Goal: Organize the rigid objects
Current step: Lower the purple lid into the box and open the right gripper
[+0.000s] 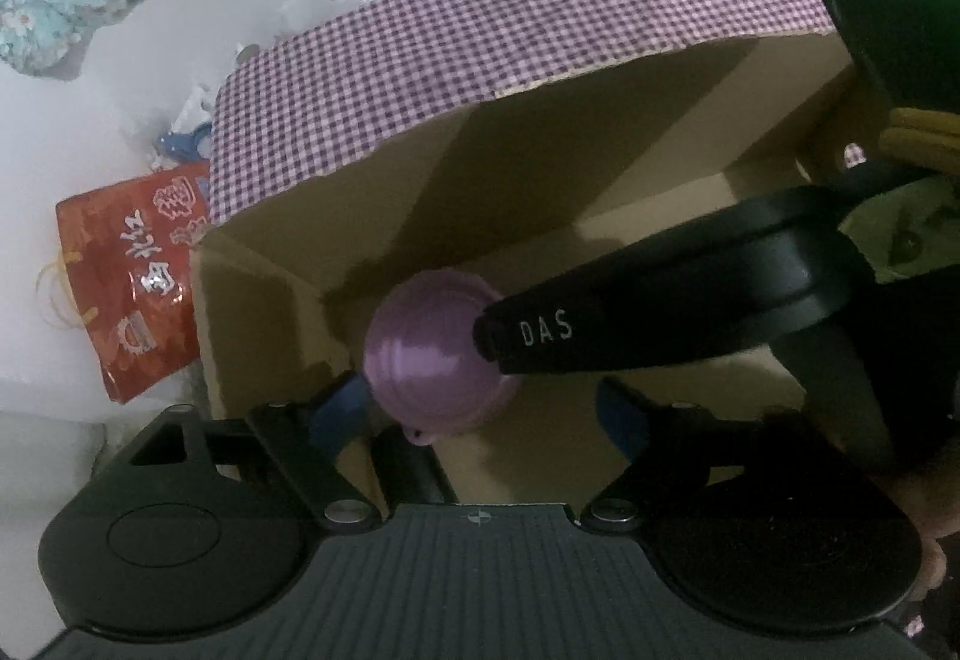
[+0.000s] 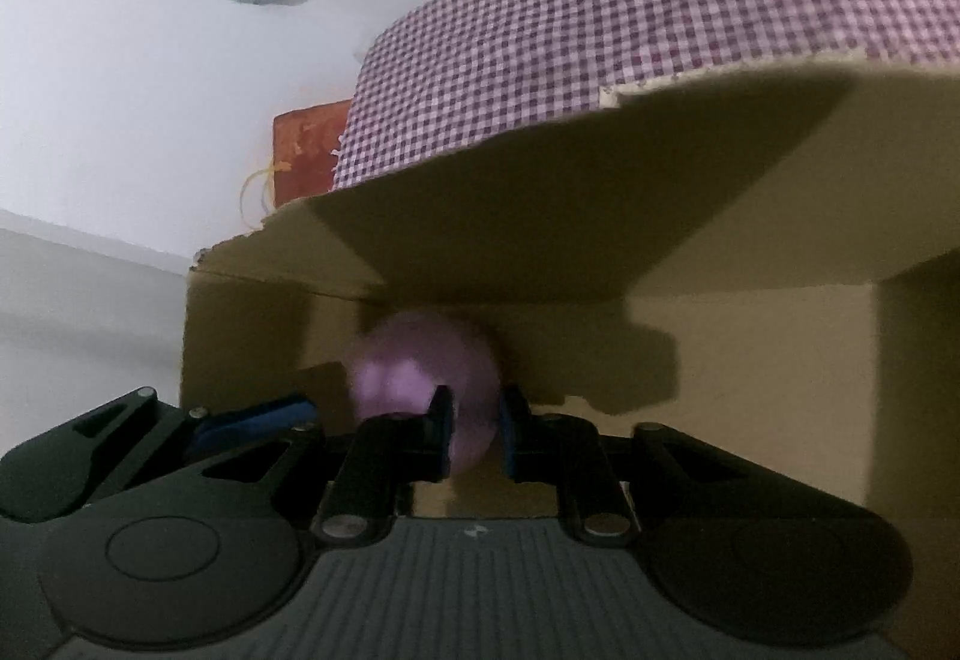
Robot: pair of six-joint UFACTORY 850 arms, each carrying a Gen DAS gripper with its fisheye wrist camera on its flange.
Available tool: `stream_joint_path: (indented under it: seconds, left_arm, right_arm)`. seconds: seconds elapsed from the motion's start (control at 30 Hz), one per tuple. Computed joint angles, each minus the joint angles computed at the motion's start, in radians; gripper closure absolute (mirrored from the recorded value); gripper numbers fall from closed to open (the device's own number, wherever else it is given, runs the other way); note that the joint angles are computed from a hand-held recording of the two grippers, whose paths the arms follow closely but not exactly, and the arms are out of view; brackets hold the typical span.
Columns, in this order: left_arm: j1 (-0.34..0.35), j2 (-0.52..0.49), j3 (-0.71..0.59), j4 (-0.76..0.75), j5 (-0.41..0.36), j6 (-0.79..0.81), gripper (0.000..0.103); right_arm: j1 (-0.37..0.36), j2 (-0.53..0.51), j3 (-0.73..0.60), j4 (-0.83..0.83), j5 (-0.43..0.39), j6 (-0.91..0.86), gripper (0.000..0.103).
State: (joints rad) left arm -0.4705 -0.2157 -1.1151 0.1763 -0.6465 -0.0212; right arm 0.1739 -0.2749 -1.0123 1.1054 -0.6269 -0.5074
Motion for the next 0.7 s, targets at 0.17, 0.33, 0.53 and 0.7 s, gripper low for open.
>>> stream_joint_path:
  seconds: [0.17,0.33,0.53,0.7]
  left_arm:
    - [-0.014,0.038,0.019,0.028,0.028,-0.019,0.011]
    - [-0.021,0.077,0.03,0.031,0.045,-0.029,0.01]
    - [-0.022,0.15,0.059,0.029,0.059,-0.035,0.009]
    - [-0.012,0.239,0.09,-0.001,0.066,-0.045,0.009]
  right_arm:
    - [-0.023,0.022,0.025,0.067,-0.011,-0.049,0.081]
    - [-0.047,0.076,0.056,0.077,-0.02,-0.044,0.081]
    - [-0.059,0.158,0.086,0.058,-0.042,-0.04,0.081]
    - [-0.06,0.264,0.128,0.042,-0.036,-0.041,0.081]
